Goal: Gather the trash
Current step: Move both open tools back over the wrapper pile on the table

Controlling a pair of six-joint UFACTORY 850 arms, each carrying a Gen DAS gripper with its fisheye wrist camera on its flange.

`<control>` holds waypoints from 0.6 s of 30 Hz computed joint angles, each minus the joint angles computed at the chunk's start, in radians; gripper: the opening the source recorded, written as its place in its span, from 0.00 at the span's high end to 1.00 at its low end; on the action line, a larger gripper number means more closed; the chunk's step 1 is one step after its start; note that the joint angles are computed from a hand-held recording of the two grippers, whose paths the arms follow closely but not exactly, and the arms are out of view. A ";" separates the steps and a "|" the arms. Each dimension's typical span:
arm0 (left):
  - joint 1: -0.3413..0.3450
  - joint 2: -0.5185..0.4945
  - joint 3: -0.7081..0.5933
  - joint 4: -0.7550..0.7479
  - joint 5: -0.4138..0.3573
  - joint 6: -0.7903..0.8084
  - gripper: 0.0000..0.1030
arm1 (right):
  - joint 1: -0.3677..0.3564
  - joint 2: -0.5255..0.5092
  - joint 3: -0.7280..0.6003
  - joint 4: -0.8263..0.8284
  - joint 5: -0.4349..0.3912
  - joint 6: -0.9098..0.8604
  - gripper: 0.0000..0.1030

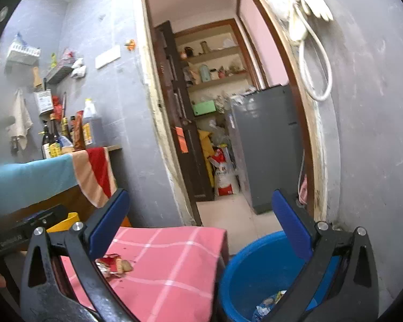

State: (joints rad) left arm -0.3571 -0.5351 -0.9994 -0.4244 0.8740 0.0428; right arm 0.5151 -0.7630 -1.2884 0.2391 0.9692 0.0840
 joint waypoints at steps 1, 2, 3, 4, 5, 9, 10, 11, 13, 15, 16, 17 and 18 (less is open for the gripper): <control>0.003 0.008 0.015 -0.009 0.013 0.004 0.02 | 0.008 -0.001 -0.001 -0.003 0.010 -0.004 0.00; 0.008 0.015 0.028 -0.011 0.021 0.006 0.02 | 0.014 -0.002 -0.002 -0.005 0.016 -0.008 0.00; 0.012 0.022 0.039 -0.017 0.027 0.008 0.02 | 0.021 -0.004 -0.006 -0.007 0.021 -0.013 0.00; 0.018 0.030 0.052 -0.024 0.035 0.009 0.02 | 0.027 -0.006 -0.009 -0.010 0.025 -0.016 0.00; 0.022 0.035 0.059 -0.030 0.038 0.013 0.02 | 0.033 -0.009 -0.013 -0.014 0.031 -0.020 0.00; 0.054 0.057 0.102 -0.029 0.056 0.008 0.02 | 0.055 -0.029 -0.041 -0.027 0.034 -0.041 0.00; 0.060 0.061 0.109 -0.029 0.058 0.008 0.02 | 0.059 -0.036 -0.051 -0.030 0.029 -0.047 0.00; 0.068 0.065 0.119 -0.029 0.062 0.008 0.02 | 0.061 -0.039 -0.055 -0.032 0.027 -0.050 0.00; 0.082 0.070 0.134 -0.030 0.068 0.008 0.02 | 0.071 -0.052 -0.078 -0.033 0.009 -0.059 0.00; 0.097 0.070 0.146 -0.025 0.073 0.006 0.02 | 0.076 -0.061 -0.093 -0.035 -0.011 -0.065 0.00; 0.103 0.069 0.150 -0.026 0.074 0.007 0.02 | 0.080 -0.069 -0.108 -0.034 -0.025 -0.072 0.00; 0.110 0.067 0.154 -0.023 0.074 0.007 0.02 | 0.083 -0.075 -0.117 -0.031 -0.035 -0.077 0.00; 0.116 0.063 0.157 -0.019 0.072 0.005 0.02 | 0.087 -0.082 -0.131 -0.028 -0.053 -0.084 0.00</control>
State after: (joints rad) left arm -0.2410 -0.4721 -0.8425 -0.4436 0.9465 0.0474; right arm 0.6017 -0.8453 -1.4191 0.2108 0.9166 0.0000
